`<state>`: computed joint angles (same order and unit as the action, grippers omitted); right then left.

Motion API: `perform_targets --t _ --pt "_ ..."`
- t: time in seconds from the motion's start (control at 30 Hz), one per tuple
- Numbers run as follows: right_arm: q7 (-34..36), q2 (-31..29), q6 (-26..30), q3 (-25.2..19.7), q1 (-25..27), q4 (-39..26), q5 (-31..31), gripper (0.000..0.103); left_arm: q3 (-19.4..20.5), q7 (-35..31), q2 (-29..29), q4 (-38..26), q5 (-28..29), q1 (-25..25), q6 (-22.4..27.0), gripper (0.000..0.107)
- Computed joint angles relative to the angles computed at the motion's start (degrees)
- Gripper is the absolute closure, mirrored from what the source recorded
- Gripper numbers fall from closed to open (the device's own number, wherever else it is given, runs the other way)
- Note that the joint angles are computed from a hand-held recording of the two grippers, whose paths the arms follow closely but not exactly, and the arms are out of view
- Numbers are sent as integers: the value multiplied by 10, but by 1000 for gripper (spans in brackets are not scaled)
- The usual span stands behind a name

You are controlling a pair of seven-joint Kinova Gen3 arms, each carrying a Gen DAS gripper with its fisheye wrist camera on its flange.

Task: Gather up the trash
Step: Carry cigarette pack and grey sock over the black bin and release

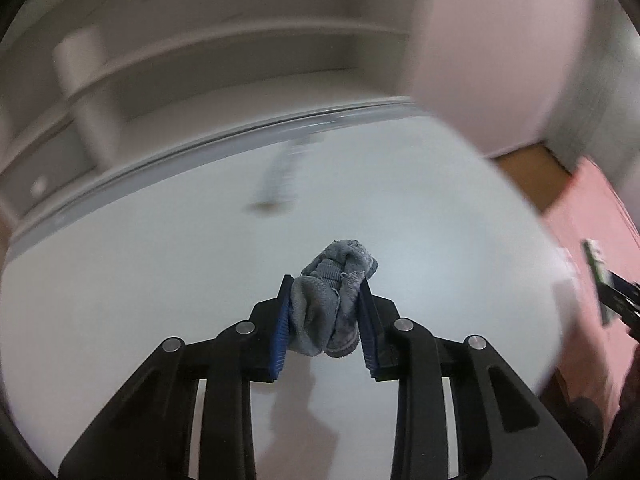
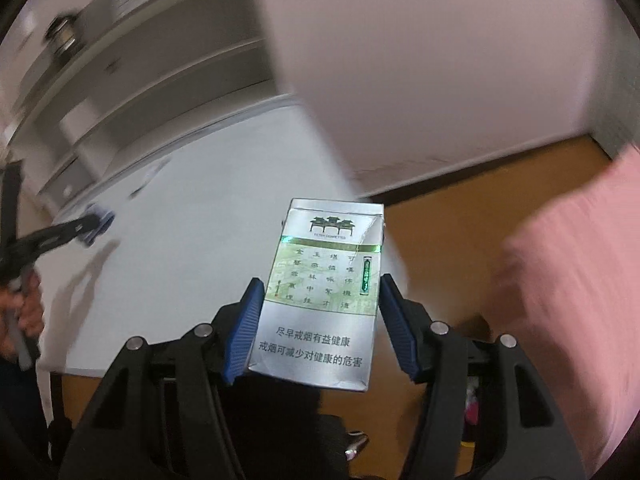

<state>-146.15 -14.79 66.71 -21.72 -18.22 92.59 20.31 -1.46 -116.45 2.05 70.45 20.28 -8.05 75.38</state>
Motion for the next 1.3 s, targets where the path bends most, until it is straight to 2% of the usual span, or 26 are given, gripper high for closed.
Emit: perform_targets --t 0.17,0.27,0.4,0.5,0.67,0.9,1.07,1.3 --pt "-27 -104 32 32 53 87 -25 45 55 11 -36 39 43 85 -14 78" --pt "-23 -163 50 66 86 139 -47 45 93 23 -35 54 44 148 -29 78" --pt "-10 -206 52 109 124 199 -73 45 136 34 -12 78 33 230 -72 78" --pt "0 -218 40 140 153 247 -90 45 161 61 21 87 -1 286 -99 78" --pt "43 -227 -9 227 176 322 -131 45 177 79 73 94 -33 351 -132 78" --pt "120 -202 -59 314 207 370 -166 45 178 133 164 53 -80 422 -134 78" --pt "168 -192 -76 340 234 392 -186 45 178 135 213 31 -97 451 -135 78" --pt "210 -183 -89 346 291 395 -204 44 178 152 245 5 -103 478 -126 78"
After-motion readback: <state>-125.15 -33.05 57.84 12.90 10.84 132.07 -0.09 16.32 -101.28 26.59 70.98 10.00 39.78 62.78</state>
